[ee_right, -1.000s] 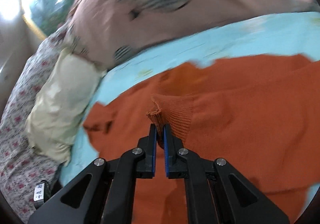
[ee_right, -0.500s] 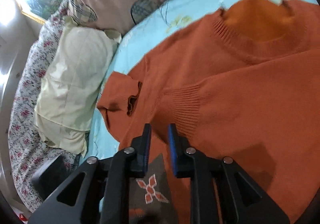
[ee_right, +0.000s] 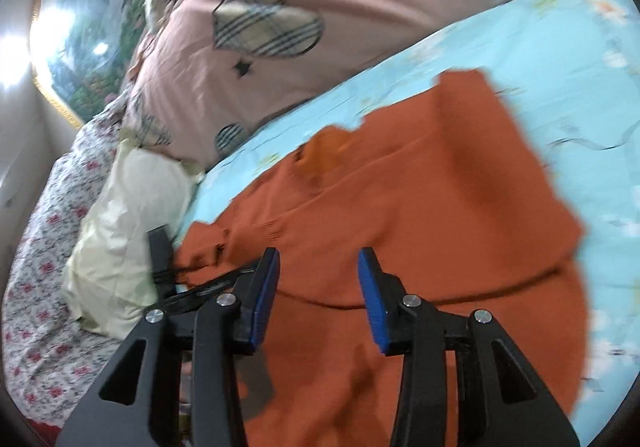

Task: Fold small clothes
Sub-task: 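Grasp the other sleeve cuff with the left tool and fold it across the body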

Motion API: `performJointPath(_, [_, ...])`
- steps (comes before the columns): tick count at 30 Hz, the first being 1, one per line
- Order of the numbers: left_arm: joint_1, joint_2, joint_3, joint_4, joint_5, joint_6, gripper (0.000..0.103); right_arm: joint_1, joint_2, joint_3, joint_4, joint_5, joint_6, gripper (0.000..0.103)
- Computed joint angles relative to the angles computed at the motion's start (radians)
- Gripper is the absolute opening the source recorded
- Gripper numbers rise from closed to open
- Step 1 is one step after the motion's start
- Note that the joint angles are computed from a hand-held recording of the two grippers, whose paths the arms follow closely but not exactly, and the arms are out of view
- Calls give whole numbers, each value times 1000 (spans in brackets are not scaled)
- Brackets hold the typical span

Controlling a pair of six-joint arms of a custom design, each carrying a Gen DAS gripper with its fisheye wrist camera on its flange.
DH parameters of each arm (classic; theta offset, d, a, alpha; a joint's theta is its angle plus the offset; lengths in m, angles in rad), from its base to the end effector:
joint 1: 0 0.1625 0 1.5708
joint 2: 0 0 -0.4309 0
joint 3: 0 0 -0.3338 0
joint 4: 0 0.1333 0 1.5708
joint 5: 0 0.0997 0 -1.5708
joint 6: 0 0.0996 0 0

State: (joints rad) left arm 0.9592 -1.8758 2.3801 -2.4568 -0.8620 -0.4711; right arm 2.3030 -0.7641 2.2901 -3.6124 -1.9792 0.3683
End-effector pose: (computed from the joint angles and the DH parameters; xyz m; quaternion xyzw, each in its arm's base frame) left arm -0.0006 -0.3459 0.3792 -0.0010 0.9232 -0.3280 0.2003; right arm 0.3758 -0.2778 0.0968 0.1205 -0.9406 0.3153 0.0366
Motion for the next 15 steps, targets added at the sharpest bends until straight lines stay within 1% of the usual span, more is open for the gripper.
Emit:
performJointPath(2, [-87,-71,11,92,125,-38,5,-2,-41,31,15,-76,-4,42])
performJointPath(3, [-117,-107,10,135,179,-62,5,-8,-58,42,26,-108,-3,42])
performJointPath(4, [-119,-120,2,147,209,-67,5,-22,-73,53,37,-134,-1,42])
performJointPath(5, [-105,-133,-9,158,212,-60,5,-42,-84,60,41,-152,0,42])
performJointPath(7, [-43,-121,-34,135,164,-19,5,-87,-89,52,58,-169,-13,42])
performJointPath(8, [-35,-113,-37,135,164,-14,5,-104,-90,51,62,-175,-22,42])
performJointPath(9, [-41,-114,-37,148,172,-16,5,-127,-83,29,82,-183,-33,43])
performJointPath(11, [-48,-100,-31,148,191,-12,6,-160,-77,-9,129,-176,-54,49])
performJointPath(12, [-49,-98,-26,153,196,-16,6,-174,-69,-35,162,-176,-65,58])
performJointPath(13, [-56,-106,-18,168,199,-31,6,-194,-55,-71,208,-174,-85,62])
performJointPath(15, [-46,-99,-14,175,190,-42,6,-220,-33,-91,230,-170,-112,62])
